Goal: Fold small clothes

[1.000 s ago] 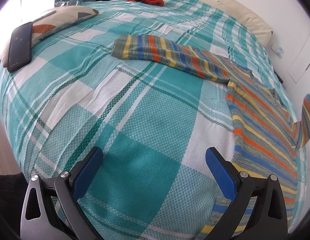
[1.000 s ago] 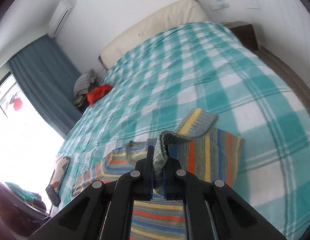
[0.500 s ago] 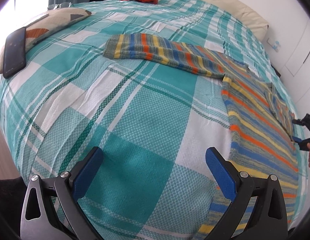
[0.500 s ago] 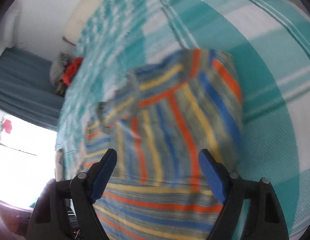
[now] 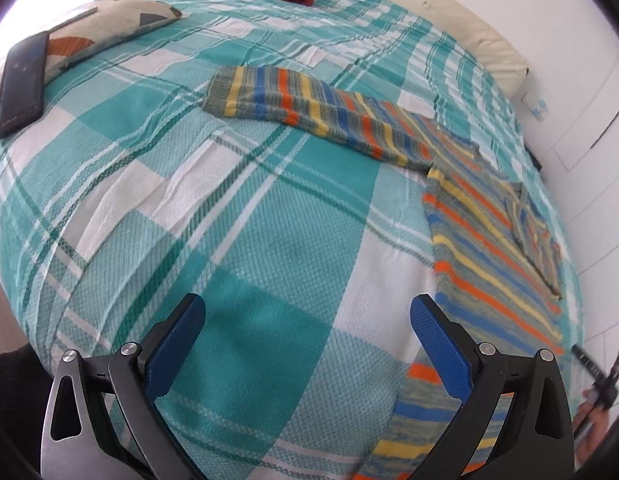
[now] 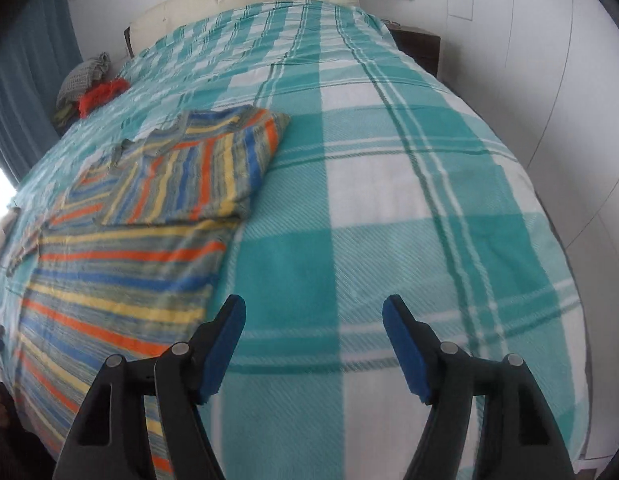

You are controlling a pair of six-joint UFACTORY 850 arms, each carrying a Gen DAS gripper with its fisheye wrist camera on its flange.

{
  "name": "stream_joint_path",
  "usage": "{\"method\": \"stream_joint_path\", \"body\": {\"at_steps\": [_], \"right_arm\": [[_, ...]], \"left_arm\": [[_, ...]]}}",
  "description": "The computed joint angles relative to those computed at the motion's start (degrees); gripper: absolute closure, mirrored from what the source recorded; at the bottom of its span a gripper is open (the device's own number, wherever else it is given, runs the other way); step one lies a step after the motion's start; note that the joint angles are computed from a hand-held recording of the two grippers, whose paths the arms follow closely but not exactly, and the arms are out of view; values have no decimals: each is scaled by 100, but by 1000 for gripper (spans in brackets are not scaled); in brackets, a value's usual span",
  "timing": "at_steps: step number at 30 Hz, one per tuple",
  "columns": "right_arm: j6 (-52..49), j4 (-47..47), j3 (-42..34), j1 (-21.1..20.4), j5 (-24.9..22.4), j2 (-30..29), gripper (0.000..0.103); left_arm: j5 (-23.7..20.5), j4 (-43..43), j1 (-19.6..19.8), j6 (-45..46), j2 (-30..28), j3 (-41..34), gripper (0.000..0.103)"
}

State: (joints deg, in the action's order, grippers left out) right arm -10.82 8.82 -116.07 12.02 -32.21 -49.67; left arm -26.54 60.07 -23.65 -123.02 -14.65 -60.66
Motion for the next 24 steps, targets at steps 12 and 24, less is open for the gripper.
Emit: {"method": "stream_joint_path", "body": {"at_steps": [12, 24], "right_arm": [[97, -381, 1221, -116, 1413, 337, 7], [-131, -106, 1289, -123, 1512, 353, 7]], "left_arm": [[-629, -2569, 1720, 3156, -1153, -1578, 30], [-605, -1921, 918, 5281, -1712, -4035, 102]]}}
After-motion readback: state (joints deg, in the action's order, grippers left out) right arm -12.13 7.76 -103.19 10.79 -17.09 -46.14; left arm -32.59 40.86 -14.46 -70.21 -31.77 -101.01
